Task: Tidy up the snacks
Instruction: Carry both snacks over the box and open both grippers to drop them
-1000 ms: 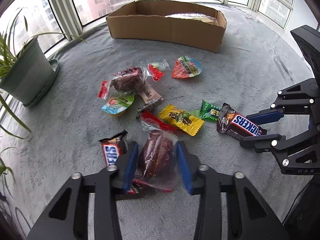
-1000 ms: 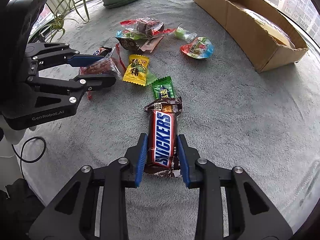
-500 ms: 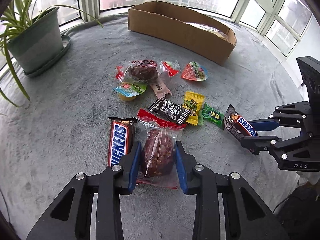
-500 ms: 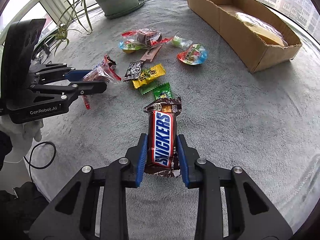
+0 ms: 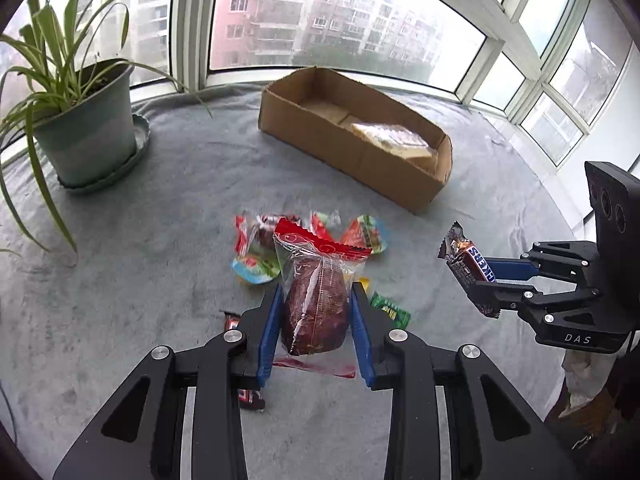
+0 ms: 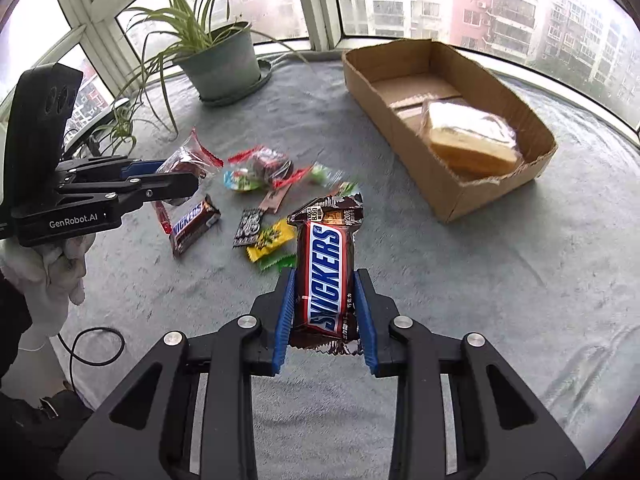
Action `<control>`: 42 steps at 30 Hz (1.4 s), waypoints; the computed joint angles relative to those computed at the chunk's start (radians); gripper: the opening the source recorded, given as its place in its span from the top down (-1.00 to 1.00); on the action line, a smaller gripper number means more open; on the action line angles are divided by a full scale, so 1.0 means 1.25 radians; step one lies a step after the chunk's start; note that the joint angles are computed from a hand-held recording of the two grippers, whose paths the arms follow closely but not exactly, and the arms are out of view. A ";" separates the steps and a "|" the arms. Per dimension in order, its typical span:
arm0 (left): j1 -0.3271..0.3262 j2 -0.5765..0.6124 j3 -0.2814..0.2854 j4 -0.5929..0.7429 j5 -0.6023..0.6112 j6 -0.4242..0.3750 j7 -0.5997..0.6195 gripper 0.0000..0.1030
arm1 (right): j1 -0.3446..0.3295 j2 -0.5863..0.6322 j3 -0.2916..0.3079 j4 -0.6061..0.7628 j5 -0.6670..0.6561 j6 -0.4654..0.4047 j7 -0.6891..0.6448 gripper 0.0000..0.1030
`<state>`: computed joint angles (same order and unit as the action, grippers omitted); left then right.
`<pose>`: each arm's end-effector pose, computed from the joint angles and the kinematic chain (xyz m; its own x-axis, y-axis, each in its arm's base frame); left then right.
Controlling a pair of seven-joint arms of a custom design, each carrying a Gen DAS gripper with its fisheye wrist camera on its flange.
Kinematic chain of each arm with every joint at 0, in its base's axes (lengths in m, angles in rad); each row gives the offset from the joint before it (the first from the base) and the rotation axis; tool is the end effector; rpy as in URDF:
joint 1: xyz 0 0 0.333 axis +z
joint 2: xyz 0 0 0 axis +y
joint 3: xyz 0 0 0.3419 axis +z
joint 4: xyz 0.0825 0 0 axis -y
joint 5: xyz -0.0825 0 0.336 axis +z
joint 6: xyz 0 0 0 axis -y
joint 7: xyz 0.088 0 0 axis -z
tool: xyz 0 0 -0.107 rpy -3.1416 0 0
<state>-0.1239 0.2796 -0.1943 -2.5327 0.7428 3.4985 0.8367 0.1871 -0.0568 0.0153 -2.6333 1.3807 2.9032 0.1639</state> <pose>0.4190 -0.2208 0.3170 -0.4022 -0.8780 0.2595 -0.8035 0.2026 -0.5598 0.3929 0.0202 0.3402 0.3350 -0.9239 -0.1847 -0.8403 -0.2042 -0.5023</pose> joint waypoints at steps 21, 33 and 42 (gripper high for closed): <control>0.022 0.151 -0.103 0.330 -0.011 -0.123 -0.043 0.39 | -0.084 0.195 -0.011 0.300 -0.094 0.034 0.091 0.41; 0.084 0.291 -0.224 0.501 -0.095 -0.235 0.038 0.39 | -0.134 0.344 0.005 0.448 -0.247 0.014 0.255 0.41; 0.072 0.344 -0.232 0.558 -0.165 -0.273 0.099 0.39 | -0.153 0.414 0.019 0.510 -0.354 0.014 0.350 0.41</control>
